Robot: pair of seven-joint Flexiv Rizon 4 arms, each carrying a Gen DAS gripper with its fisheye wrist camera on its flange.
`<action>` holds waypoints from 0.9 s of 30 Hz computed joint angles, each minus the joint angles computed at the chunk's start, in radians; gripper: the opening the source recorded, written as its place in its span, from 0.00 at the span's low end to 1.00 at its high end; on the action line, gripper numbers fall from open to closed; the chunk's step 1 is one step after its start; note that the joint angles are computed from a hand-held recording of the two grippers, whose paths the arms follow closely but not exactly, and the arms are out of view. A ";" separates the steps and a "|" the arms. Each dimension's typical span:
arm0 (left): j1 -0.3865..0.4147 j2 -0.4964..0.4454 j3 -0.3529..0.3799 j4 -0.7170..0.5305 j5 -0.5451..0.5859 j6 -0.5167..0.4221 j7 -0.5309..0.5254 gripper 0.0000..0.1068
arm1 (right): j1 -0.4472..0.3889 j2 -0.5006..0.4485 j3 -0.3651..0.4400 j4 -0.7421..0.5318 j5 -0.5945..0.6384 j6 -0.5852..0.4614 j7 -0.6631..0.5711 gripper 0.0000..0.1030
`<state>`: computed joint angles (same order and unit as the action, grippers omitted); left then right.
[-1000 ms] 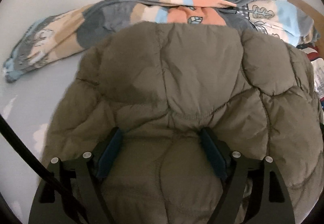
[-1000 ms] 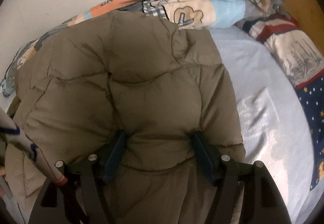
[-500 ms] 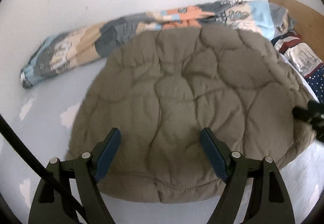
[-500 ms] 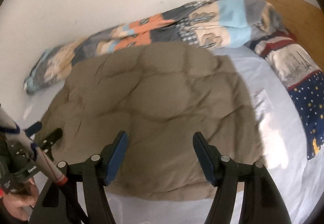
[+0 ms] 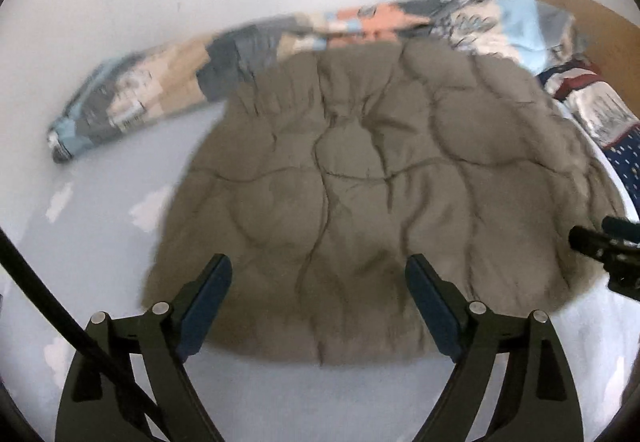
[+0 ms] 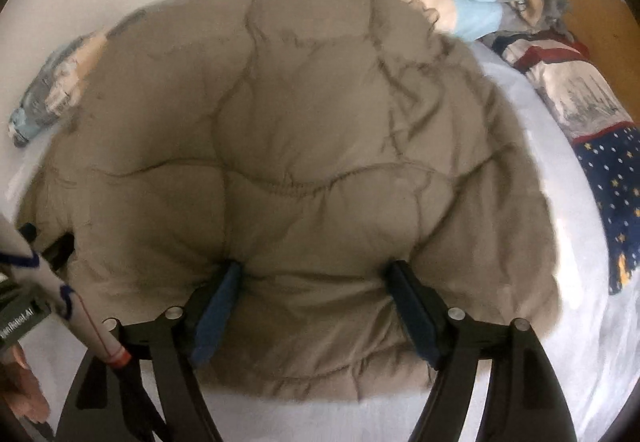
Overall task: Fold large clothes
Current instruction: 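Lift both open tools off the folded jacket bundle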
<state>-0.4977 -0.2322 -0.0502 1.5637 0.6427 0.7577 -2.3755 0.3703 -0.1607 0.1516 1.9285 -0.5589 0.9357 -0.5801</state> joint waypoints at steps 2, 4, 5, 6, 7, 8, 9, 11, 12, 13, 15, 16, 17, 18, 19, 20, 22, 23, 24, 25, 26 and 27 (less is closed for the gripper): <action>-0.022 0.052 -0.003 0.031 0.030 -0.010 -0.021 0.83 | -0.002 0.060 0.011 0.046 -0.022 0.029 0.018 0.77; -0.035 0.115 -0.019 0.075 0.058 -0.010 -0.052 0.83 | 0.001 0.117 0.034 0.079 -0.042 0.000 0.019 0.77; -0.034 0.141 -0.032 0.095 0.062 -0.013 -0.061 0.83 | 0.004 0.144 0.046 0.088 -0.056 -0.029 0.028 0.77; -0.034 0.168 -0.047 0.114 0.070 -0.025 -0.072 0.83 | 0.005 0.175 0.060 0.104 -0.054 -0.043 0.039 0.77; -0.032 0.187 -0.062 0.125 0.079 -0.041 -0.082 0.83 | 0.001 0.193 0.067 0.114 -0.045 -0.040 0.040 0.77; -0.031 0.213 -0.077 0.143 0.092 -0.063 -0.099 0.83 | -0.002 0.223 0.079 0.133 -0.045 -0.036 0.061 0.77; -0.028 0.238 -0.089 0.163 0.106 -0.076 -0.122 0.83 | -0.004 0.251 0.094 0.151 -0.051 -0.043 0.086 0.77; -0.019 0.280 -0.119 0.195 0.125 -0.109 -0.175 0.83 | -0.005 0.295 0.120 0.183 -0.060 -0.055 0.120 0.78; -0.011 0.299 -0.131 0.212 0.131 -0.116 -0.200 0.83 | -0.006 0.319 0.136 0.203 -0.072 -0.059 0.146 0.78; -0.002 0.319 -0.141 0.234 0.137 -0.116 -0.230 0.83 | -0.006 0.334 0.147 0.218 -0.077 -0.062 0.164 0.78; 0.019 0.342 -0.166 0.262 0.154 -0.125 -0.278 0.83 | -0.005 0.364 0.168 0.246 -0.083 -0.069 0.193 0.78; 0.035 0.341 -0.173 0.267 0.152 -0.128 -0.273 0.83 | -0.005 0.372 0.174 0.254 -0.091 -0.071 0.202 0.78; 0.049 0.337 -0.180 0.268 0.153 -0.130 -0.272 0.83 | -0.006 0.376 0.181 0.262 -0.106 -0.073 0.210 0.78; 0.061 0.331 -0.187 0.270 0.166 -0.132 -0.286 0.83 | -0.005 0.380 0.184 0.268 -0.114 -0.078 0.209 0.78; 0.071 0.328 -0.191 0.270 0.177 -0.137 -0.297 0.83 | -0.006 0.376 0.184 0.269 -0.129 -0.086 0.204 0.78; 0.081 0.318 -0.191 0.266 0.183 -0.141 -0.307 0.83 | -0.009 0.371 0.185 0.268 -0.149 -0.098 0.208 0.78; 0.101 0.297 -0.176 0.263 0.174 -0.120 -0.313 0.83 | -0.018 0.357 0.176 0.267 -0.181 -0.101 0.224 0.78; 0.108 0.285 -0.172 0.255 0.179 -0.126 -0.320 0.83 | -0.023 0.351 0.168 0.269 -0.195 -0.091 0.231 0.78; 0.116 0.269 -0.166 0.242 0.188 -0.135 -0.328 0.83 | -0.033 0.341 0.155 0.272 -0.213 -0.074 0.241 0.78; 0.119 0.257 -0.159 0.234 0.191 -0.137 -0.333 0.83 | -0.044 0.331 0.141 0.272 -0.229 -0.055 0.247 0.78; 0.122 0.244 -0.151 0.225 0.193 -0.142 -0.340 0.83 | -0.056 0.321 0.128 0.272 -0.243 -0.034 0.256 0.74; 0.128 0.229 -0.140 0.215 0.191 -0.144 -0.347 0.83 | -0.073 0.310 0.109 0.274 -0.261 0.004 0.276 0.69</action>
<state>-0.3701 -0.0031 -0.1900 1.7785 0.8338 0.6133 -2.7229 0.2971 0.1493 0.2609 2.2025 -0.8202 0.9400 -0.3039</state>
